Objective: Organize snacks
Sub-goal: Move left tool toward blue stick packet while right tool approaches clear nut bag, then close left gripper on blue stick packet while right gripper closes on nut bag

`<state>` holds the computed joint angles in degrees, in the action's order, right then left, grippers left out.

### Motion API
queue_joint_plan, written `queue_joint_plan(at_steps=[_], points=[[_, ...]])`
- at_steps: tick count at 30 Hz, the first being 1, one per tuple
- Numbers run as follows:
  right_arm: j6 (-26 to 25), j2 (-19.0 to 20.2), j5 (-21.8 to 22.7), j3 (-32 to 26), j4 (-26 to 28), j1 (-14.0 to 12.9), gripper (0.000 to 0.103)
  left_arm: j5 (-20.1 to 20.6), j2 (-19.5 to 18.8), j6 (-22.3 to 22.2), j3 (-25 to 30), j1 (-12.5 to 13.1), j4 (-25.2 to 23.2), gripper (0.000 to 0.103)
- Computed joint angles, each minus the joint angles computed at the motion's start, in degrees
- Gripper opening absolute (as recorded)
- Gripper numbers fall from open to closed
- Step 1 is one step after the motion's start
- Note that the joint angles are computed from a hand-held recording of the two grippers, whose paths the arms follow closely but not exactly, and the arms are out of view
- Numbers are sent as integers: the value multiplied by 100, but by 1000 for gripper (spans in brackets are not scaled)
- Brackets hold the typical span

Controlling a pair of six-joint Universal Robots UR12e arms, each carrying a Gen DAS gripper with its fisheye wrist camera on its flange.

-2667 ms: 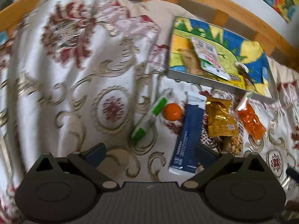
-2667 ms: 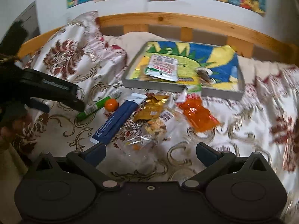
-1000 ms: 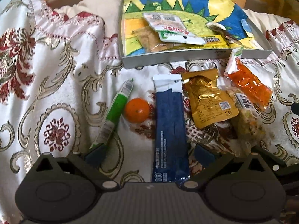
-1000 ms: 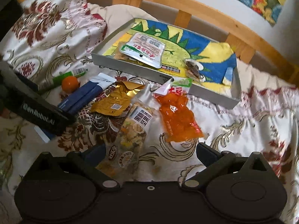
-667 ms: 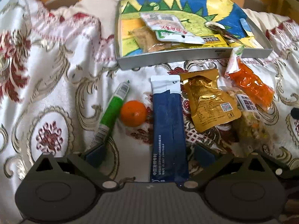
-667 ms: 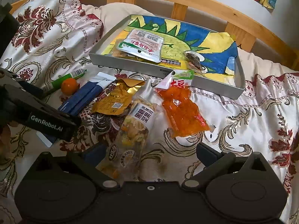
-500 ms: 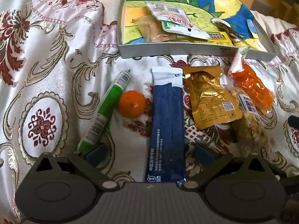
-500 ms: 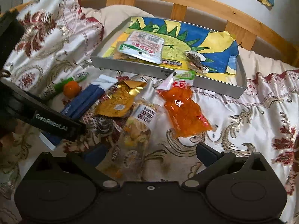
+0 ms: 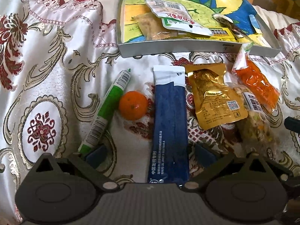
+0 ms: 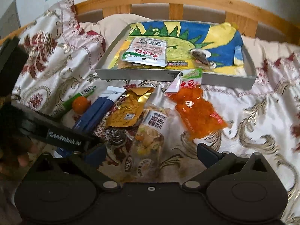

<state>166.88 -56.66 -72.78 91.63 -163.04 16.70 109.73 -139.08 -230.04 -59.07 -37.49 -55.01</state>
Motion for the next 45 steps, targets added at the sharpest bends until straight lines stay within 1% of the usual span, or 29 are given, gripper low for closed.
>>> queue_joint_plan(at_steps=[2, 5, 7, 9, 11, 14, 17, 18, 20, 21, 22, 23, 24, 25, 30, 32, 34, 39, 41, 45], points=[[146, 2, 174, -2, 27, -38, 102, 14, 2, -9, -4, -3, 6, 102], [287, 13, 279, 1, -28, -64, 102, 19, 20, -35, -41, -1, 74, 102], [317, 30, 296, -1, -96, -69, 100, 0, 48, -14, -110, 0, 218, 102], [301, 48, 255, -13, -123, -59, 90, -41, 82, 20, -194, 0, 423, 102], [290, 55, 265, -33, -46, -61, 84, -54, 90, 40, -210, -5, 495, 100], [255, 40, 212, -43, 92, -52, 81, -6, 82, 31, -188, -11, 440, 94], [167, 32, 155, -48, 189, -38, 71, 4, 81, 25, -181, -15, 445, 90], [151, 37, 158, -54, 218, -37, 67, 6, 81, 44, -179, -18, 455, 87], [160, 49, 173, -64, 244, -41, 63, 19, 71, 134, -145, -27, 417, 82], [184, 52, 224, -66, 261, -51, 61, 16, 69, 197, -131, -33, 408, 81], [216, 53, 295, -71, 297, -65, 59, -11, 66, 245, -127, -39, 446, 77], [245, 53, 376, -78, 352, -80, 54, -48, 70, 291, -134, -39, 486, 75], [279, 53, 440, -87, 400, -89, 51, -76, 72, 333, -140, -39, 527, 71], [299, 52, 476, -88, 420, -93, 51, -111, 74, 387, -151, -37, 575, 65], [273, 53, 450, -85, 406, -84, 47, -204, 95, 425, -198, -21, 680, 43], [261, 53, 423, -81, 377, -80, 42, -272, 113, 370, -226, -8, 711, 42], [258, 47, 450, -78, 391, -87, 41, -338, 134, 308, -243, 4, 687, 41], [142, 6, 322, -44, 365, -65, 36, -528, 231, 32, -413, 33, 913, 40], [49, -17, 253, -22, 346, -51, 35, -582, 259, -38, -461, 37, 974, 40], [-343, -67, 114, 51, 262, -7, 33, -620, 280, -80, -489, 26, 1005, 39]])
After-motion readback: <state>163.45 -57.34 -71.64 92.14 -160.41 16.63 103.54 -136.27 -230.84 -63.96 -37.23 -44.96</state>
